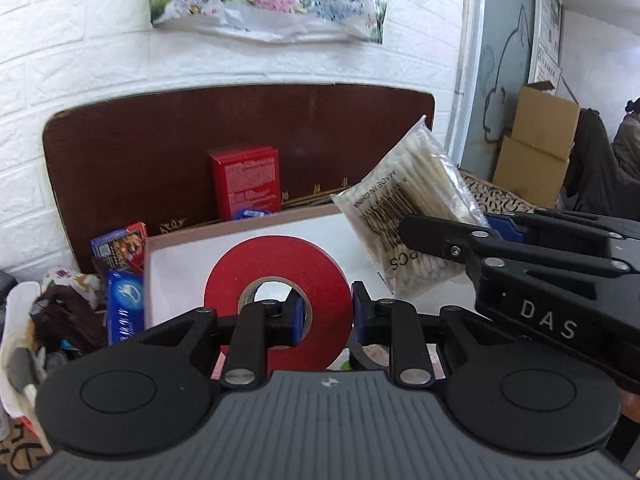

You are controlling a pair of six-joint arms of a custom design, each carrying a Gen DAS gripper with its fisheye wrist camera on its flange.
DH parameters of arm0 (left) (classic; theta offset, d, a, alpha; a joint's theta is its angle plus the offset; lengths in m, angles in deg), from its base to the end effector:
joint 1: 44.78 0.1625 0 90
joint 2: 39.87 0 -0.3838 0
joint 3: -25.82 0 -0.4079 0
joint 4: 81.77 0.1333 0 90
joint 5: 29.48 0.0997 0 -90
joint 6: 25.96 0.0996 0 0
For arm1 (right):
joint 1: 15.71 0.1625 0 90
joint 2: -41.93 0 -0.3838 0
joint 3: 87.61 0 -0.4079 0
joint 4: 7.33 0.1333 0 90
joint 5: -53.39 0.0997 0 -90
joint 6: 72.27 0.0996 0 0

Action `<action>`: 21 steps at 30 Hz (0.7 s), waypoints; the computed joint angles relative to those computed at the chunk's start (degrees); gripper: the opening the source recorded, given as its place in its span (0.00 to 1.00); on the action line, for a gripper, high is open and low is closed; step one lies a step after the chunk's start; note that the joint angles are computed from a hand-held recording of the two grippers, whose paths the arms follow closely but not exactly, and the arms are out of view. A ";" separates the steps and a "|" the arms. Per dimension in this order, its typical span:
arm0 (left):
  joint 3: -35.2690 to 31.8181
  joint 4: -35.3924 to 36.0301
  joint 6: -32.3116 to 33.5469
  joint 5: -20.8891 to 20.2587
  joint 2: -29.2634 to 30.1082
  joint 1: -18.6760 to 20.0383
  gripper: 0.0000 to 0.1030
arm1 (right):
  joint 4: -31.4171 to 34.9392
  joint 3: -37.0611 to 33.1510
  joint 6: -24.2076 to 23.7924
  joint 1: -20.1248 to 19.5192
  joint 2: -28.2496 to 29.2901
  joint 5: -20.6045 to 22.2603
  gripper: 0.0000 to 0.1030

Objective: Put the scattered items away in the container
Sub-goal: 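Carry the red tape roll and cotton swab bag with both tools over the box, then open both tools to drop the tape roll and swab bag into the box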

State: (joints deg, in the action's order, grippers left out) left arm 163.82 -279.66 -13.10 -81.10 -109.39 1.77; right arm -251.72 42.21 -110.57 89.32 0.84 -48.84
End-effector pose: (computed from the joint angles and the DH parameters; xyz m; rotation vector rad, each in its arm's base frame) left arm -0.1407 -0.4322 0.1455 0.8927 2.3195 -1.0784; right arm 0.2194 -0.3843 0.0577 0.9056 -2.1638 1.4282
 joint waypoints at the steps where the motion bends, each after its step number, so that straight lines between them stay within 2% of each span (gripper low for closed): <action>1: -0.55 -0.08 -0.02 0.48 1.13 0.10 0.24 | -0.28 0.32 0.04 -0.58 -0.10 -0.11 0.16; 11: -4.85 0.95 -2.31 4.78 7.51 2.15 0.24 | -1.06 1.42 1.96 -5.19 0.75 0.06 0.16; 15: -5.43 0.62 -3.14 6.85 8.75 2.47 0.27 | -0.47 1.06 2.78 -5.96 1.51 -0.27 0.16; 18: -4.72 0.27 -4.80 8.12 8.81 2.13 0.34 | 0.32 0.47 3.64 -6.23 2.00 -1.08 0.17; 20: -4.17 -1.03 -5.15 9.95 9.16 1.39 0.46 | 0.13 0.18 4.25 -6.40 2.38 -1.27 0.21; 21: -4.41 -3.31 -4.33 12.34 10.47 0.69 0.57 | 0.05 0.01 4.37 -6.41 2.57 -1.46 0.24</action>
